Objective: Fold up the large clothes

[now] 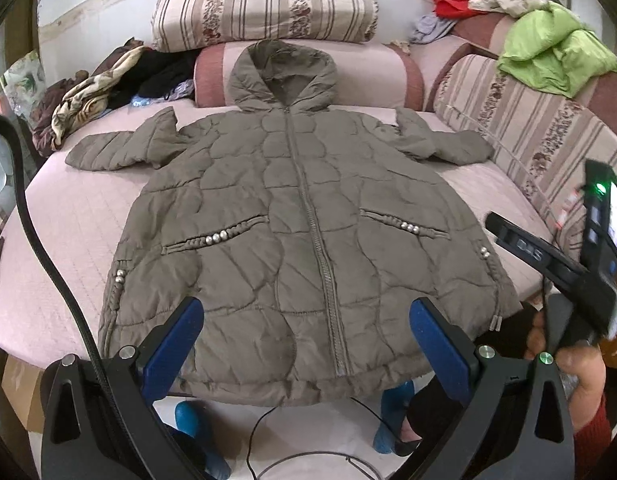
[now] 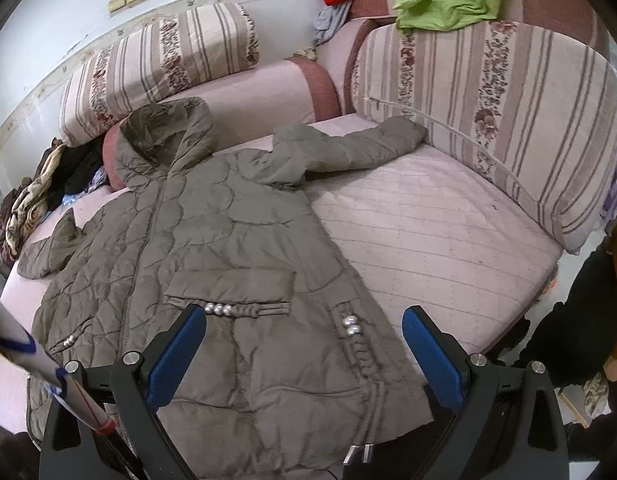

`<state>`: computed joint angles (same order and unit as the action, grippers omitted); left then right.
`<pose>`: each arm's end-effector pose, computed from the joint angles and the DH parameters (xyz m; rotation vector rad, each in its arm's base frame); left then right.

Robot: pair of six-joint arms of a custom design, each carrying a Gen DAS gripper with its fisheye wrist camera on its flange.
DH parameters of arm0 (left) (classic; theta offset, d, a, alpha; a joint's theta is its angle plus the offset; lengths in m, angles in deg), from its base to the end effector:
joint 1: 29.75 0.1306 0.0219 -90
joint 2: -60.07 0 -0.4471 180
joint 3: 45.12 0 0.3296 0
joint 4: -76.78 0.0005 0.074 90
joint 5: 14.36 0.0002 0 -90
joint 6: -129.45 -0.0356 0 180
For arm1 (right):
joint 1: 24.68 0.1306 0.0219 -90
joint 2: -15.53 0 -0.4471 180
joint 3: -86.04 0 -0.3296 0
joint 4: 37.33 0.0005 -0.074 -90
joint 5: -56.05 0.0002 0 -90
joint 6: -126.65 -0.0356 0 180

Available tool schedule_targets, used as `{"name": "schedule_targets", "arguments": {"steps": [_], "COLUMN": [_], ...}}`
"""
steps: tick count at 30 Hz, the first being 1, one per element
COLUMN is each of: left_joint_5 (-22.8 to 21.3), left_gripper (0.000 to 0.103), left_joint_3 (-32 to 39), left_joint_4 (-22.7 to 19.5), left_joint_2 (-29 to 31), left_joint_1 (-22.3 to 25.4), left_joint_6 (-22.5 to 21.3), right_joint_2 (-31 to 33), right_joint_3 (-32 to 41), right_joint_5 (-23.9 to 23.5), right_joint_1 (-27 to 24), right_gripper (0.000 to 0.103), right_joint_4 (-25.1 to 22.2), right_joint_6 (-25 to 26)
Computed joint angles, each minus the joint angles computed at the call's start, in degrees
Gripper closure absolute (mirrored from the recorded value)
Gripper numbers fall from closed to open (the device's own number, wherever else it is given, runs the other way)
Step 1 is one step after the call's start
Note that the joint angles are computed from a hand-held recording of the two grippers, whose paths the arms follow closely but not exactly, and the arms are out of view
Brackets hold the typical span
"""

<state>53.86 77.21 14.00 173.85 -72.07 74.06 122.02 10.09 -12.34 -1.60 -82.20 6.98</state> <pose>0.4452 -0.3882 0.5018 0.0128 2.4277 -0.1214 0.5118 0.2033 0.4664 0.3057 2.3030 0.0061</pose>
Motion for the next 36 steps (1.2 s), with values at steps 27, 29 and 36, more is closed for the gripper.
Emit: {"name": "schedule_targets", "arguments": {"steps": [27, 29, 36], "left_joint_5": [-9.5, -10.5, -10.4], "left_gripper": [0.000, 0.000, 0.000], "left_joint_3": [-6.3, -7.8, -12.4], "left_joint_4": [1.1, 1.4, 2.9], "left_joint_2": [-4.6, -5.6, -7.9], "left_joint_1": [4.6, 6.2, 12.4], "left_joint_6": [6.5, 6.4, 6.5], "right_joint_2": [18.0, 17.0, 14.9], "right_joint_3": [39.5, 35.9, 24.1], "right_joint_5": [-9.6, -8.8, -6.5], "right_joint_1": [3.9, 5.3, 7.3], "right_gripper": [0.004, 0.004, 0.014], "right_joint_4": [-13.6, -12.0, -13.3], "right_joint_6": [12.5, 13.2, 11.7]}}
